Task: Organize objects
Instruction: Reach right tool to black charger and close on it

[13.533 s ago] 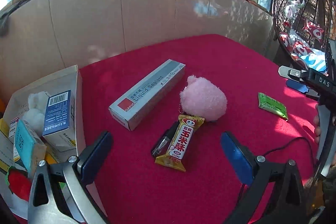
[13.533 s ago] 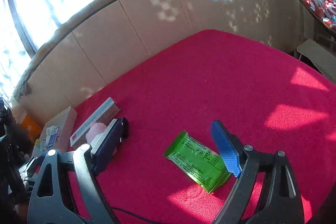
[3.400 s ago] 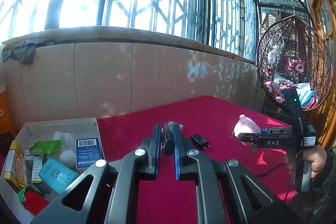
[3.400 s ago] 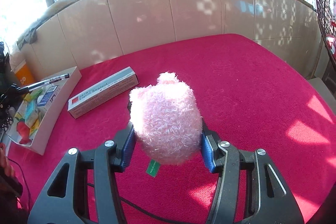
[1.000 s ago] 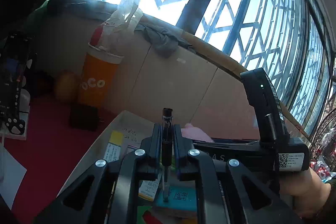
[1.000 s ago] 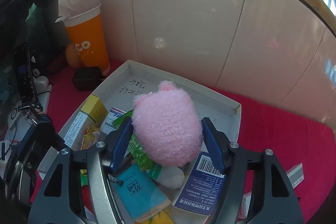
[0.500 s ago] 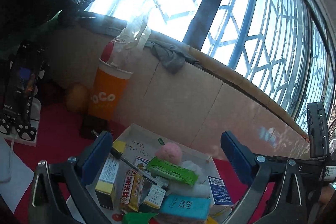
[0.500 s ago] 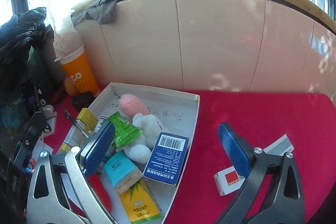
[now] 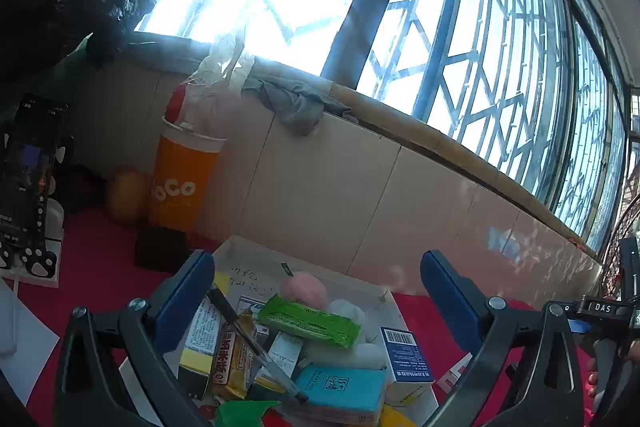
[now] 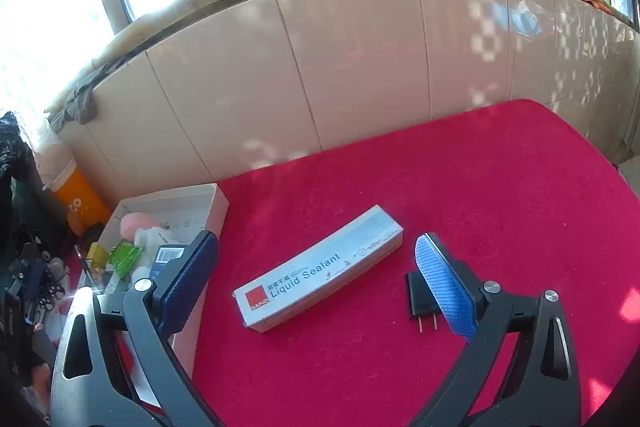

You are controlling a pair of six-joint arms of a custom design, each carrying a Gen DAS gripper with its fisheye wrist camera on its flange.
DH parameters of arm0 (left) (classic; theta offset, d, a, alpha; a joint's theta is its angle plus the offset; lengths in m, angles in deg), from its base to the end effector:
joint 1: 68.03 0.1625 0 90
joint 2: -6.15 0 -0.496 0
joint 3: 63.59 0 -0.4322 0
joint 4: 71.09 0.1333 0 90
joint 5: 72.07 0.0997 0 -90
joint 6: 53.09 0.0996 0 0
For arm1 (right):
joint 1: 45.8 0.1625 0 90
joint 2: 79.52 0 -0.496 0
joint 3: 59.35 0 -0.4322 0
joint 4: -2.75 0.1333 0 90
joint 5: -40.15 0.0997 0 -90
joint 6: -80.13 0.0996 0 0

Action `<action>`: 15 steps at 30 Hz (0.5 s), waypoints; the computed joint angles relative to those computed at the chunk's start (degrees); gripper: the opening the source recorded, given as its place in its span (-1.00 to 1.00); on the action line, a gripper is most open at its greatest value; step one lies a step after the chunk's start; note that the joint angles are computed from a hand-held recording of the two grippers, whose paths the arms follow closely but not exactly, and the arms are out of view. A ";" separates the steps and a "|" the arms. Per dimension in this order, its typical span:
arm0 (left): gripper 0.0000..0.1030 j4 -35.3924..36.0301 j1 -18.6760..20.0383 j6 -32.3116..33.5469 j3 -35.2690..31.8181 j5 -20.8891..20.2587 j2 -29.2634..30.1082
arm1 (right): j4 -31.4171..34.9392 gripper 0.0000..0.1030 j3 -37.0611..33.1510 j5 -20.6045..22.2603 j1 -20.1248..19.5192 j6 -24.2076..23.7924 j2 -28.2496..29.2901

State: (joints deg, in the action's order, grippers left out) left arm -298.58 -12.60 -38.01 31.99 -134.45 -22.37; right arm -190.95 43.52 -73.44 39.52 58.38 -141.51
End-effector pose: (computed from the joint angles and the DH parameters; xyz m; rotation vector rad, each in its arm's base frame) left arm -0.2612 -0.6954 0.0657 0.6163 2.3029 -1.7316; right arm 0.0371 -0.6918 0.3645 0.0498 -2.2503 1.2207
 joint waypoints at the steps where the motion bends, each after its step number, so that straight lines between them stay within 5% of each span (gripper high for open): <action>1: 1.00 0.30 -0.11 0.26 0.02 0.02 0.01 | 0.20 0.93 0.31 -0.51 -0.99 0.59 -0.59; 10: 1.00 1.64 -1.91 8.32 -1.43 3.94 2.11 | 2.50 0.93 1.59 -4.99 -6.53 6.43 -2.53; 15: 1.00 3.00 -2.16 10.11 -1.79 4.46 2.55 | 1.82 0.93 0.83 -8.06 -7.46 5.43 -1.48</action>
State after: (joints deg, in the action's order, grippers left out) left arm -295.58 -14.76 -27.91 30.20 -130.00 -19.82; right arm -189.13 44.35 -81.51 32.06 63.81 -143.00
